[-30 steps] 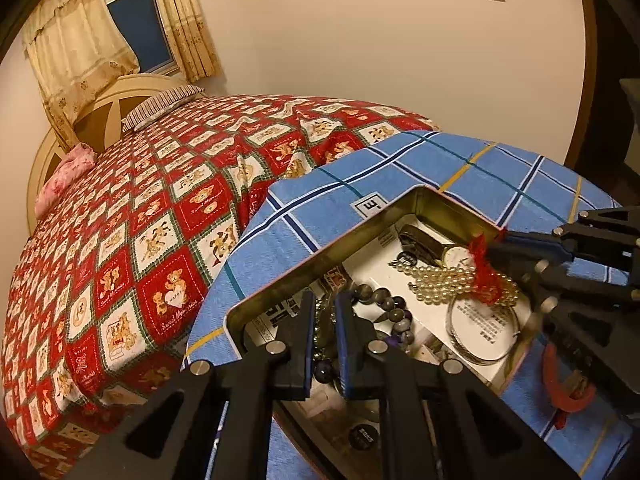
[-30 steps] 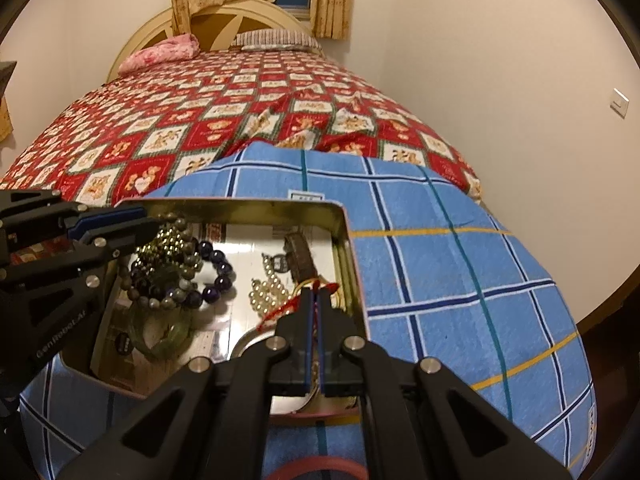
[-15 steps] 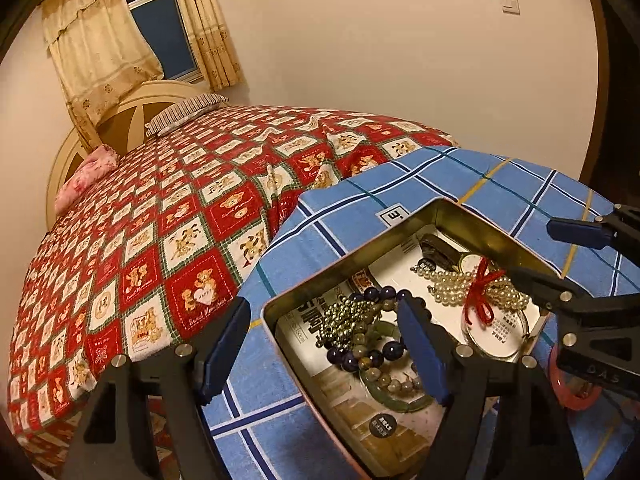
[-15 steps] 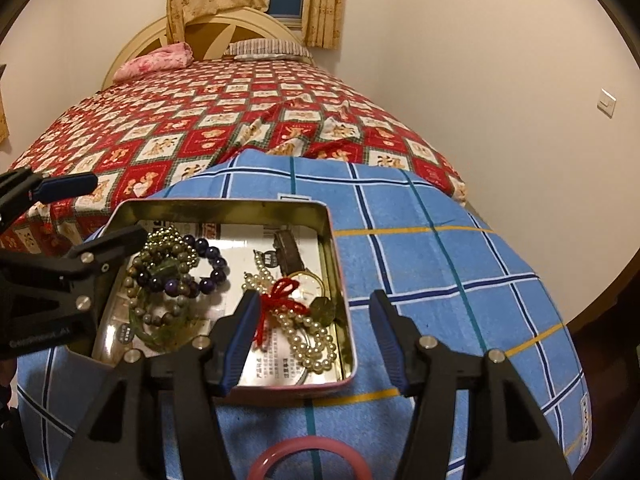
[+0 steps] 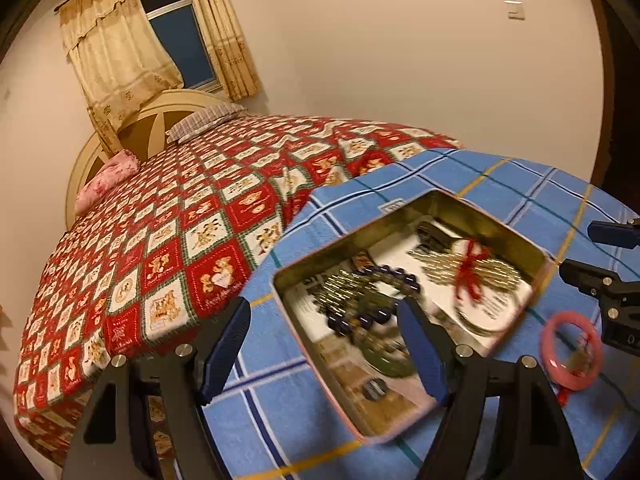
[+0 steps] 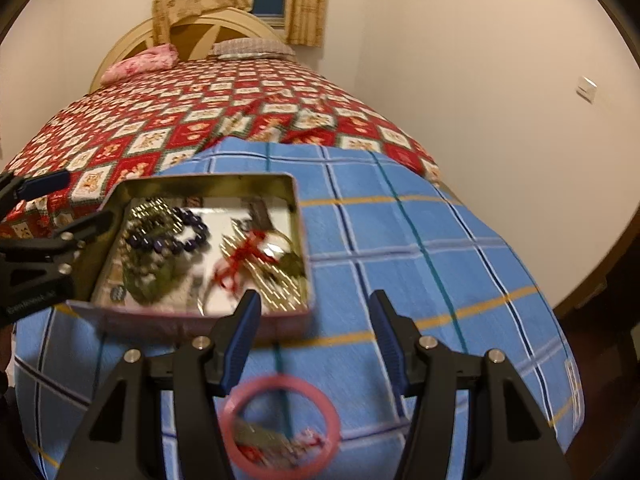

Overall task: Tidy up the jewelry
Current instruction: 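Grasp the pink bangle with the left tool while the right tool moves toward the jade pendant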

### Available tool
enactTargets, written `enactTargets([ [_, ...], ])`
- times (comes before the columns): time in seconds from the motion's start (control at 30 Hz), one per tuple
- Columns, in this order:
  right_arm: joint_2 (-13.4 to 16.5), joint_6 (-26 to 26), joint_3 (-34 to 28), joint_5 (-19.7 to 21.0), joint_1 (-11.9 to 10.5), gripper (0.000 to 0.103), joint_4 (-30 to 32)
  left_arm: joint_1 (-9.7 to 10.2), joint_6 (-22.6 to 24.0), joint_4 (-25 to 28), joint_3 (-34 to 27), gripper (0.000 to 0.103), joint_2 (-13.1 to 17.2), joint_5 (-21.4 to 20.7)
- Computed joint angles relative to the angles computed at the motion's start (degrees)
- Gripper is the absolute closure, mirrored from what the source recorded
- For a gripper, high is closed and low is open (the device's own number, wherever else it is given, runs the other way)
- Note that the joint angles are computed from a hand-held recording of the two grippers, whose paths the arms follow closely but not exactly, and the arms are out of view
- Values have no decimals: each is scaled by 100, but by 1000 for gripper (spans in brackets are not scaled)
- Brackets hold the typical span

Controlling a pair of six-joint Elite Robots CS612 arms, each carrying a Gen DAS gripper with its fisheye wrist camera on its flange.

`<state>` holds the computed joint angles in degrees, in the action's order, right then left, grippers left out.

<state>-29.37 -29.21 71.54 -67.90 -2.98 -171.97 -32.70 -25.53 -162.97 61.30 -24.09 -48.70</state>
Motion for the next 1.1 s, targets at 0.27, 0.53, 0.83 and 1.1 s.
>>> enactTargets([
  [0.27,-146,351,545,-443,-200,45,-331,-235,91,-271,150,27,-32,-205],
  [0.53,-266,802,979,-485,-356,44,-669,-407,394,-194,-120,28,125,-379],
  [0.83,-273,941,1045,-692,-383,38,-900,-388,454,649,-924,50,536,-847],
  [1.1,-273,995,1050,-663,-406,34,-862,-270,375,1039,-1281,94,717,-1726],
])
